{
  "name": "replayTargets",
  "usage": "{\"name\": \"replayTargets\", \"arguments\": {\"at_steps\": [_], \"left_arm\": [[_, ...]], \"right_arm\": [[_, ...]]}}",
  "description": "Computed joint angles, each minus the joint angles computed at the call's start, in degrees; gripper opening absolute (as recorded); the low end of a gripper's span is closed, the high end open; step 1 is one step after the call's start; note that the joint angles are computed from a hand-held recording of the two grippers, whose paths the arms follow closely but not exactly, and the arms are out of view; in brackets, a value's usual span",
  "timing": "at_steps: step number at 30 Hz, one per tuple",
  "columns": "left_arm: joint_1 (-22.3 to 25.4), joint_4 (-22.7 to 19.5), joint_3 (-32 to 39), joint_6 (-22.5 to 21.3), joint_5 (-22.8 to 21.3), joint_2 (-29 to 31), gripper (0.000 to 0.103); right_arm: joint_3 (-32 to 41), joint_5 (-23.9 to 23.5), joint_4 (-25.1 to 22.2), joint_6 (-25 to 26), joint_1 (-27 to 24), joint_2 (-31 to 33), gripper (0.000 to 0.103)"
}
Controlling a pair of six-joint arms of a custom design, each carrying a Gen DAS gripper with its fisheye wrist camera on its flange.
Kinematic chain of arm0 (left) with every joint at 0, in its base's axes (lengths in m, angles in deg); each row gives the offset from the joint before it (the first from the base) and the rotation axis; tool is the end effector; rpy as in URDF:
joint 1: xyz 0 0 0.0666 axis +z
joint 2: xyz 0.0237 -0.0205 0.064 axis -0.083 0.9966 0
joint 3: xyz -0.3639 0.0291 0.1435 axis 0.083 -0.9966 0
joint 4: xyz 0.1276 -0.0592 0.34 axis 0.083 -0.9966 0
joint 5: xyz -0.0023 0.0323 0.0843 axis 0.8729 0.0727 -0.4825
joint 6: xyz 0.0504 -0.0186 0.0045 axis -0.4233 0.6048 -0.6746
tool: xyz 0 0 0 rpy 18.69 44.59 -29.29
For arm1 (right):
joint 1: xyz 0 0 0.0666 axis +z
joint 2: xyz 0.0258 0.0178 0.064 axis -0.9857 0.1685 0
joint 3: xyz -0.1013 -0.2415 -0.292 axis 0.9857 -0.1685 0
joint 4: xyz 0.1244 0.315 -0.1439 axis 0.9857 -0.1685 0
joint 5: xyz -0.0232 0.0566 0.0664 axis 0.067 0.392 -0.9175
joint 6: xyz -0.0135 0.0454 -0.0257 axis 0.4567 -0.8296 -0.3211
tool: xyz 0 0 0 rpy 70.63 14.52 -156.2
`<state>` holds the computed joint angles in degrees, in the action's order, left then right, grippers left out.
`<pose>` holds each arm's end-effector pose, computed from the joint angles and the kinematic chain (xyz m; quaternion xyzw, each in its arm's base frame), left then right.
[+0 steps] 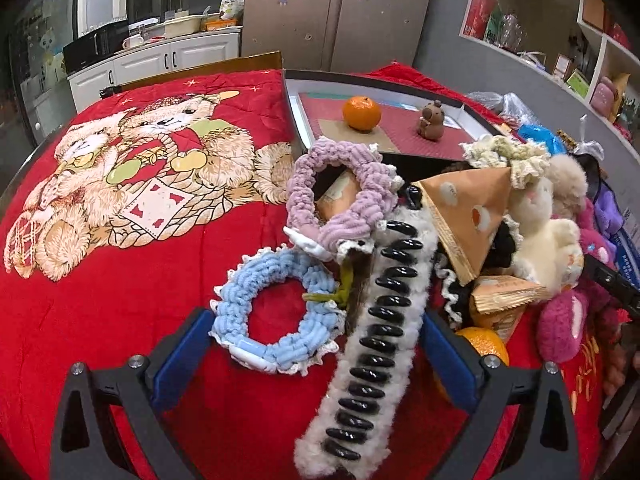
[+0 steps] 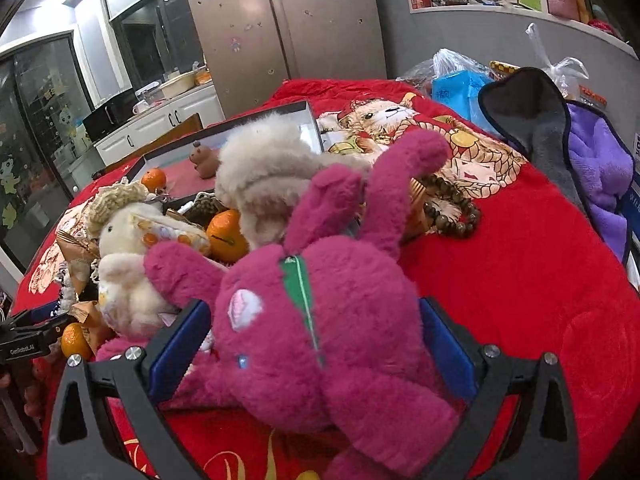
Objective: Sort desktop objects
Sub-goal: 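Grasp the black-and-white hair clip strip with the left tool while the right tool grasps the pink plush bear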
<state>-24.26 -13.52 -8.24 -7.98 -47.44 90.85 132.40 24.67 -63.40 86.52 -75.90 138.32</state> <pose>0.5248 -0.1811 0.2287 -0.0529 0.9406 -0.0600 0.3301 0.4071 0.0380 0.2627 -0.0531 0.9214 0.1150 0.3674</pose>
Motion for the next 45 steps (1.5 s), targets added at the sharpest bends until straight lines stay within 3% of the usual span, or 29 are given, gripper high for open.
{"name": "replayTargets", "arguments": {"at_steps": [1,2,3,5,6,12,16,17,23,27,31,35,37,38,39,45], "left_arm": [[0.17,1.15,-0.84,0.1,1.1,-0.51,0.101],[0.23,2.15,-1.49,0.25,1.78,-0.92,0.095],[0.2,2.99,-2.19,0.56,1.83,-1.4,0.084],[0.09,3.42,-2.94,0.22,2.4,-2.05,0.073],[-0.06,3.42,-3.03,-0.42,2.8,-2.2,0.065],[-2.01,3.65,-2.98,-3.46,-1.27,-2.96,0.051],[-1.72,5.54,-4.5,-3.57,-0.88,-4.69,0.04],[-1.74,6.12,-4.95,-3.59,-1.02,-5.19,0.031],[-2.59,6.56,-5.39,-5.25,-2.48,-5.72,0.027],[-2.85,8.36,-6.38,-5.44,-1.64,-6.59,0.01],[-3.23,6.81,-5.53,-6.24,-1.1,-5.89,0.009],[-4.01,6.28,-5.0,-7.91,-3.25,-5.52,0.009],[-4.06,6.0,-4.91,-7.77,-3.58,-5.46,0.018],[-3.96,5.0,-4.43,-6.99,-3.49,-5.2,0.045],[-3.82,4.87,-4.35,-6.54,-2.93,-4.94,0.062],[-4.09,6.56,-4.91,-7.61,-2.03,-4.72,0.062]], "right_arm": [[-0.22,0.03,0.22,0.12,0.08,-0.18,0.096],[-0.36,0.62,0.38,0.08,0.25,-0.34,0.085],[-0.49,0.74,0.54,-0.05,0.29,-0.46,0.082],[-0.98,-0.24,1.24,-0.31,-0.08,-0.89,0.079],[-1.27,-0.68,1.64,-0.43,-0.22,-1.16,0.078],[-1.54,0.09,1.94,-0.28,0.14,-1.56,0.078],[-2.14,-0.25,2.64,-0.47,0.01,-2.24,0.078],[-2.31,-0.27,2.87,-0.53,-0.02,-2.39,0.078],[-2.51,-0.71,3.21,-0.96,-0.4,-2.76,0.078],[-2.59,-1.07,3.24,-1.06,-0.54,-2.83,0.078],[-2.47,-1.46,3.15,-1.09,-0.76,-2.55,0.078],[-2.05,-1.53,2.39,-0.89,-0.7,-2.07,0.079],[-1.98,-1.71,2.37,-0.89,-0.78,-1.91,0.079],[-1.95,-1.76,2.34,-0.9,-0.8,-1.86,0.079],[-2.0,-1.75,2.36,-0.91,-0.77,-1.89,0.079],[-1.98,-1.82,2.41,-0.89,-0.8,-1.85,0.079]]}}
